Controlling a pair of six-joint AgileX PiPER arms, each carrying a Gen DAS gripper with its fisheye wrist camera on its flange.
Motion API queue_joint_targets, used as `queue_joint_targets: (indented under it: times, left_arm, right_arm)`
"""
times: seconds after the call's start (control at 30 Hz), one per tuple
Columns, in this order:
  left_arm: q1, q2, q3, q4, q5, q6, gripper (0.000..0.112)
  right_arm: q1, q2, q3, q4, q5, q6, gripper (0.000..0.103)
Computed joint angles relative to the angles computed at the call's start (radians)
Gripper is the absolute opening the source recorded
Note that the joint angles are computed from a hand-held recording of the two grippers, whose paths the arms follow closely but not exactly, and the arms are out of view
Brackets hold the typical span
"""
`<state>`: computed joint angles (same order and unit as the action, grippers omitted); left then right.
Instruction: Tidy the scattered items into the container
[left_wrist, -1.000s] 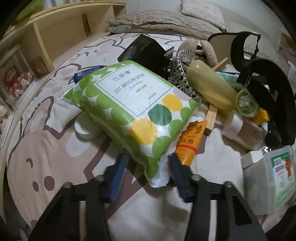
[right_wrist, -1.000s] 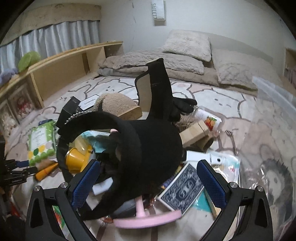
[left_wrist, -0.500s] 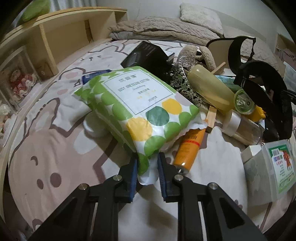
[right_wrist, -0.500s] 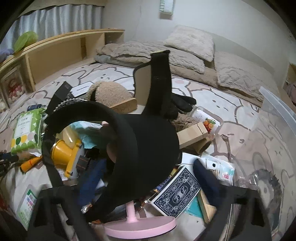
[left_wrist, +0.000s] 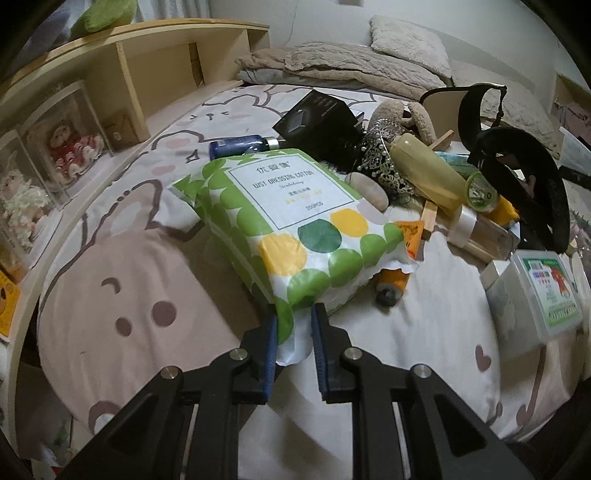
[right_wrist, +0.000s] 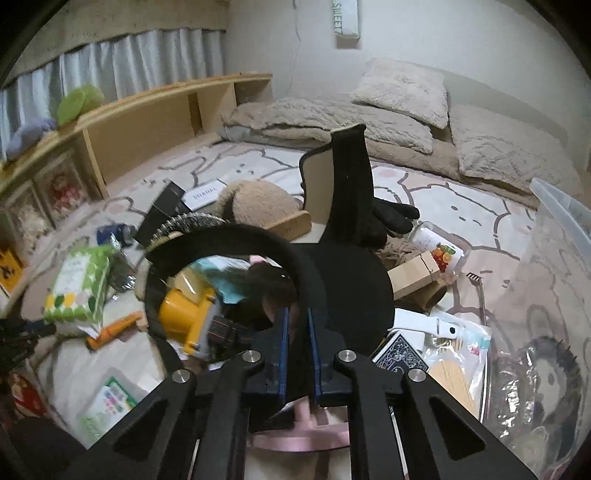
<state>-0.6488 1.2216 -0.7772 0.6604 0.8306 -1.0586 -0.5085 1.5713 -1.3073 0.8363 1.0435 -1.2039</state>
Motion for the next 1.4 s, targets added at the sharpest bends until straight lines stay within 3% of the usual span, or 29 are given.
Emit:
queue_joint_targets:
  times: [0.33,0.53,0.57,0.6,0.67,0.77,1.0,1.07,1.1,1.13,1.4]
  left_arm:
    - [-0.007,-0.133,0.072,0.007,0.113,-0.012,0.014]
    - [0.012,-0.163,0.076,0.012,0.156,-0.029,0.016]
    - [0.005,-0.168,0.074,0.008,0.163,-0.031,0.031]
    - [-0.007,-0.171,0.07,0.007,0.172,-0.037,0.062]
    - [-0.07,-0.17,0.062,0.06,0.221,-0.117,0.096]
    - [-0.13,-0.145,0.033,0.125,0.265,-0.18,0.1]
    - [-0.087,0.024,-0.086,0.117,0.182,-0.116,0.103]
    - [-0.06,0.077,-0.121,0.096,0.153,-0.084,0.103]
    - [-0.048,0.099,-0.136,0.087,0.146,-0.073,0.103]
    - [-0.037,0.118,-0.148,0.08,0.14,-0.065,0.103]
    - [0.027,0.243,-0.222,0.052,0.16,-0.056,0.103]
  right_arm:
    - [-0.081,-0.019,-0.001,0.046,0.17,-0.022,0.01]
    - [-0.063,-0.073,0.065,0.062,0.112,-0.085,0.01]
    - [-0.061,-0.079,0.077,0.069,0.096,-0.099,0.01]
    - [-0.056,-0.086,0.089,0.075,0.078,-0.109,0.01]
    - [-0.045,-0.095,0.106,0.079,0.04,-0.117,0.01]
    - [-0.032,-0.092,0.108,0.072,-0.006,-0.102,0.011]
    - [-0.007,-0.077,0.116,0.04,-0.095,-0.08,0.012]
    - [-0.011,-0.074,0.114,0.043,-0.101,-0.081,0.043]
    - [-0.012,-0.071,0.11,0.039,-0.1,-0.075,0.091]
    - [-0.013,-0.075,0.118,0.052,-0.111,-0.084,0.103]
    - [0.016,-0.062,0.13,0.063,-0.178,-0.097,0.103]
